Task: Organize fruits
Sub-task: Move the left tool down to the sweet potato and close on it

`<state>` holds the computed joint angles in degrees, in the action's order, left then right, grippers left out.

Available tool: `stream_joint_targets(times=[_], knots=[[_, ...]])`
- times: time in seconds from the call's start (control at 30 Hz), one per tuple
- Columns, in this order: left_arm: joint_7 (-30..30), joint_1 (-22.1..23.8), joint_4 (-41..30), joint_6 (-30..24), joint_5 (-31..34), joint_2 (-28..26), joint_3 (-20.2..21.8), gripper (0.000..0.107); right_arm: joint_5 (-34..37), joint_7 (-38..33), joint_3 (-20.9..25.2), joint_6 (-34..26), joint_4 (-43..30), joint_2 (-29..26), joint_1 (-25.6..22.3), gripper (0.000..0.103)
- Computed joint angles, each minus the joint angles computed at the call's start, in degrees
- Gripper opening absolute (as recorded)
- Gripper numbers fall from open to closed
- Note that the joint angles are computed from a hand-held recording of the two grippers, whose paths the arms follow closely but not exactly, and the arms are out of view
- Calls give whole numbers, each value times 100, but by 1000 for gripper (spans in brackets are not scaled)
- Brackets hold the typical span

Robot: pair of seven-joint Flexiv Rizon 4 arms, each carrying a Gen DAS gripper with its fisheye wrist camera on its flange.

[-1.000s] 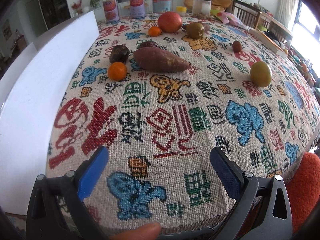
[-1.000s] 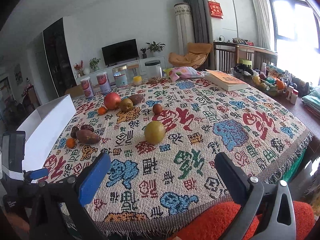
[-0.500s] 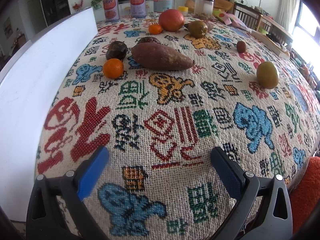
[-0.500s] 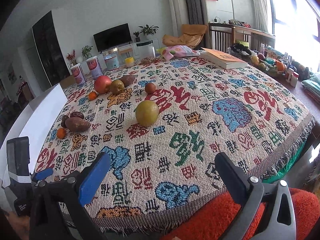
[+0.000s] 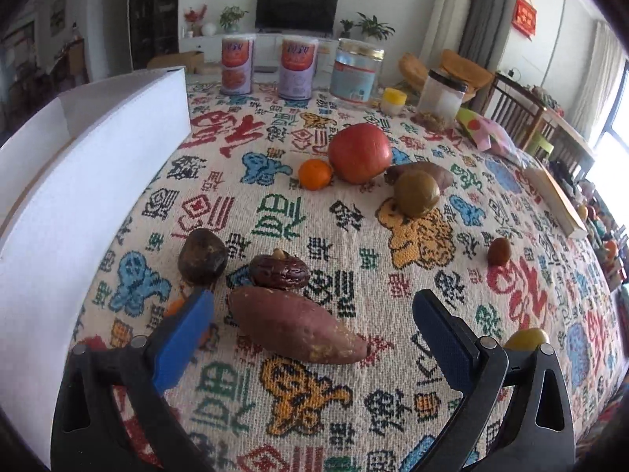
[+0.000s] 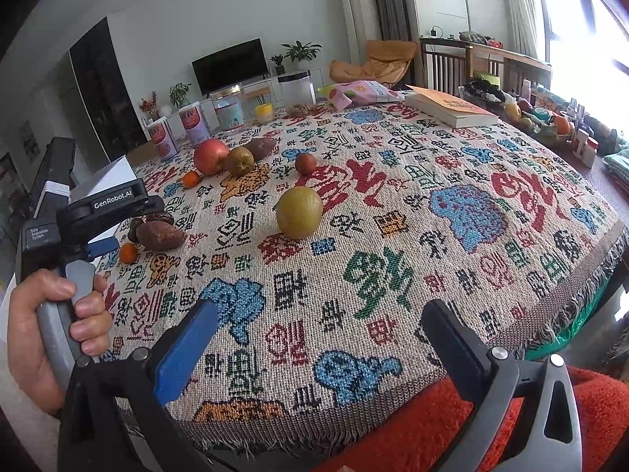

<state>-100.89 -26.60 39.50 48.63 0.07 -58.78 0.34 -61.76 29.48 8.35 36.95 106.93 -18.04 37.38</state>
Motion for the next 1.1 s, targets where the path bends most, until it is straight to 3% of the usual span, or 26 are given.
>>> stream_joint_targets(times=[0.03, 0.1, 0.17, 0.27, 0.43, 0.53, 0.63, 0.73, 0.9, 1.0, 1.1], knots=[[251, -85, -362, -297, -358, -238, 205, 102, -23, 28, 0, 6, 12, 8, 5, 103], [454, -124, -525, -433, -291, -353, 285, 101, -71, 90, -1, 37, 49, 31, -2, 103], [707, 129, 58, -61, 149, -30, -382, 102, -89, 145, 0, 100, 77, 44, -27, 103], [1711, 422, 1197, 577, -501, 474, -913, 102, -85, 223, 0, 240, 130, 59, -83, 103], [3363, 1221, 2795, 314, -1708, 1230, -2013, 101, -16, 257, -9, 421, 178, 61, -153, 103], [3796, 1453, 3657, 417, -2153, 1700, -2079, 101, -87, 336, -20, 416, 206, 83, -140, 103], [3810, 1338, 4024, 879, -2315, 1956, -1739, 101, -96, 362, -16, 480, 223, 85, -167, 103], [3627, 1144, 3754, 1124, -2290, 1841, -1433, 102, -76, 330, -17, 556, 222, 75, -191, 103], [3699, 812, 2556, 784, -1953, 1146, -1234, 102, -29, 259, -22, 474, 180, 55, -153, 103], [3691, 508, 1645, 290, -1580, 628, -966, 101, -23, 264, -14, 364, 168, 65, -116, 103], [3950, 528, 1374, -285, -1618, 475, -1132, 101, -40, 316, 3, 290, 196, 97, -95, 103]])
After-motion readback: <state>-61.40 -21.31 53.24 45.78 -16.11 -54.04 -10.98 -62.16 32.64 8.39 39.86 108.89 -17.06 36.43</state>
